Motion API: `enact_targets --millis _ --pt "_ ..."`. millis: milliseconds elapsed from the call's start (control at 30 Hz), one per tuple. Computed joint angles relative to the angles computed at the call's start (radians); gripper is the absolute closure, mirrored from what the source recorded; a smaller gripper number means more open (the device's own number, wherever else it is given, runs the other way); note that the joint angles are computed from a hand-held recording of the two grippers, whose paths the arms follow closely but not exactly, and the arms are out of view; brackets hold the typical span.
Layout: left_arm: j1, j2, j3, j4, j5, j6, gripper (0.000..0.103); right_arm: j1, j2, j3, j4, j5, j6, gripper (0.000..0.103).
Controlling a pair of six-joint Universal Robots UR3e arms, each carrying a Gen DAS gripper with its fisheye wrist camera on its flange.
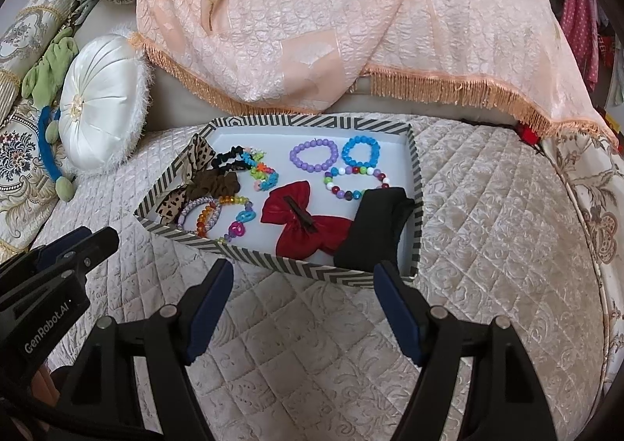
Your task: Organize jewelry
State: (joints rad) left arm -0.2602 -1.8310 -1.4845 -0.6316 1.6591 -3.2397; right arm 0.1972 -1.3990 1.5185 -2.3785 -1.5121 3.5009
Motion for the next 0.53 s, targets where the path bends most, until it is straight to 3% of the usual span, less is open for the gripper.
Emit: enact_targets --millis 533 --pt "0.001 0.001 -0.025 0.048 -0.022 0.021 0.082 0.003 0.012 -0.001 -0.013 0.005 -0.001 0.025"
